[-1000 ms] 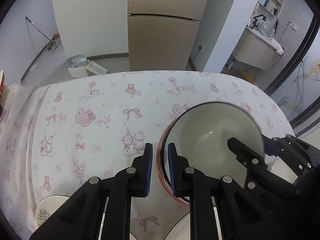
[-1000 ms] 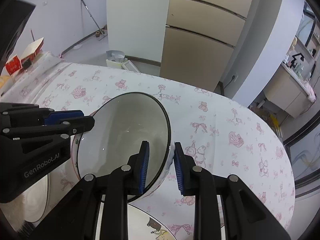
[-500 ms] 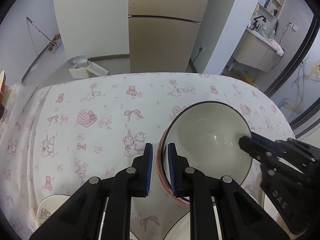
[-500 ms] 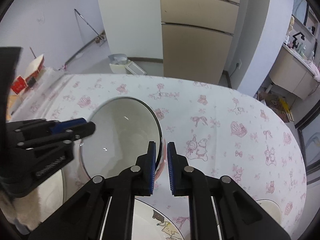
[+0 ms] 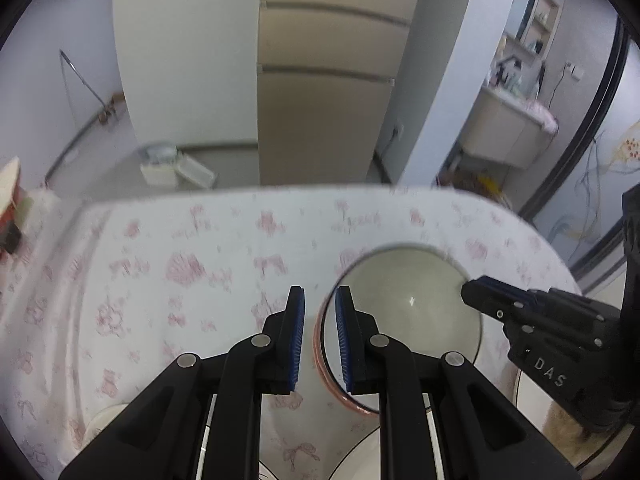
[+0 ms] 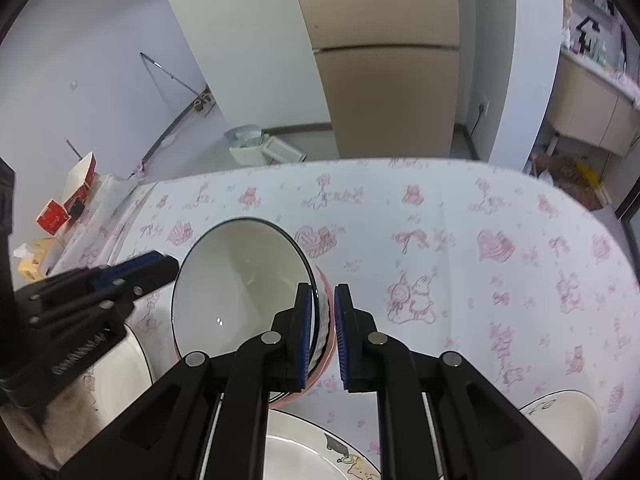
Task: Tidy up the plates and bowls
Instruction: 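Lower the white bowls into the pink bowls and open both grippers, then raise both grippers off the bowl stack and move toward the white plates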
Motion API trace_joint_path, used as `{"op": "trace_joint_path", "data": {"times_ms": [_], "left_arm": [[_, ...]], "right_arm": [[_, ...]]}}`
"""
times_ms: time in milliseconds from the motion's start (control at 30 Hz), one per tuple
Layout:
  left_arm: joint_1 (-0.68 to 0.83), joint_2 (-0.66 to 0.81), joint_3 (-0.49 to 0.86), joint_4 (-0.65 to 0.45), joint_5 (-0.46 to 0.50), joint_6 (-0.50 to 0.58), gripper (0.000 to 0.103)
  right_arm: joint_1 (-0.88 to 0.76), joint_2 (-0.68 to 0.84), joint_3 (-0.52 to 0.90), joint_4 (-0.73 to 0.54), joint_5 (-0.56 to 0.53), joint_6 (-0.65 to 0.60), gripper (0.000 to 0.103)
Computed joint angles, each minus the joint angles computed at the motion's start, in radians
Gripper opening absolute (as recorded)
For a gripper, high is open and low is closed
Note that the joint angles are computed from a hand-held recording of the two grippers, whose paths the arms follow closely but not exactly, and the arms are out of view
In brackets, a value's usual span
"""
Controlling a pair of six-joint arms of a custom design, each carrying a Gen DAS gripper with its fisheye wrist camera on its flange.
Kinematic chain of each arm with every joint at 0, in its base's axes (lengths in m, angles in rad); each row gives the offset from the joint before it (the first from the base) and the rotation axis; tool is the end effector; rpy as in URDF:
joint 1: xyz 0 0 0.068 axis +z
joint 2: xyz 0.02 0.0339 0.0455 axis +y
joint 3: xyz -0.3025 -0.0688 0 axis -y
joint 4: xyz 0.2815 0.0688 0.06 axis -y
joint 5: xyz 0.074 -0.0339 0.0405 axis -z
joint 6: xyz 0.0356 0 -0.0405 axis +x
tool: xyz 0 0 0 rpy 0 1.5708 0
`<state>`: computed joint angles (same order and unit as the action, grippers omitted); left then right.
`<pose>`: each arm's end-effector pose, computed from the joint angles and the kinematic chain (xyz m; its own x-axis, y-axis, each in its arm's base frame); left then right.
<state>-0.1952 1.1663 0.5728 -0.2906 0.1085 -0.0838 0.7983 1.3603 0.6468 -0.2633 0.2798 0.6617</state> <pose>0.2320 -0.0498 0.1993 -0.7778 0.0690 -0.6247 0.1958 0.9711 -0.1365 0.1951 0.1861 0.1808 -0.8130 0.0119 -0.5822 -0.1026 0.9812 0.1633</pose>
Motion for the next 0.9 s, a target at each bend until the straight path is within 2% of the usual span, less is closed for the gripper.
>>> {"op": "trace_joint_path", "data": {"times_ms": [133,267,400,467,500,533,567,600,633,733,833,900], "left_arm": [[0.020,-0.138,-0.017,-0.010,0.025,0.002,0.017],[0.049,-0.278,-0.017,-0.051,0.035,0.011,0.017],[0.073,-0.425,-0.004,-0.109,0.040,0.010,0.018],[0.092,-0.493,0.004,-0.139,0.065,0.008,0.030],[0.092,-0.531,0.006,-0.151,0.061,0.005,0.049],[0.081,-0.565,0.006,-0.156,0.040,-0.001,0.062],[0.066,-0.603,0.003,-0.156,0.005,-0.007,0.082],[0.040,-0.636,-0.002,-0.151,-0.040,-0.012,0.086],[0.015,-0.664,-0.005,-0.147,-0.081,-0.013,0.086],[-0.019,-0.747,-0.018,-0.135,-0.125,-0.005,0.089],[-0.046,-0.849,-0.050,-0.098,-0.165,0.002,0.091],[-0.143,-0.937,-0.085,-0.050,-0.291,0.015,0.091]], "right_arm": [[0.060,-0.122,-0.033,0.018,0.132,0.011,0.011],[0.121,-0.265,-0.055,0.005,0.218,-0.002,0.014],[0.200,-0.353,-0.041,-0.050,0.352,0.014,0.031],[0.250,-0.371,-0.025,-0.083,0.433,0.031,0.037],[0.274,-0.383,-0.022,-0.094,0.470,0.036,0.048],[0.298,-0.394,-0.019,-0.099,0.507,0.042,0.065],[0.323,-0.403,-0.018,-0.100,0.547,0.049,0.074],[0.349,-0.412,-0.020,-0.091,0.590,0.049,0.090],[0.378,-0.417,-0.023,-0.079,0.643,0.045,0.096],[0.441,-0.399,-0.013,-0.064,0.776,0.026,0.103],[0.449,-0.417,-0.027,-0.002,0.795,-0.031,0.103],[0.453,-0.440,-0.048,0.052,0.800,-0.053,0.103]]}}
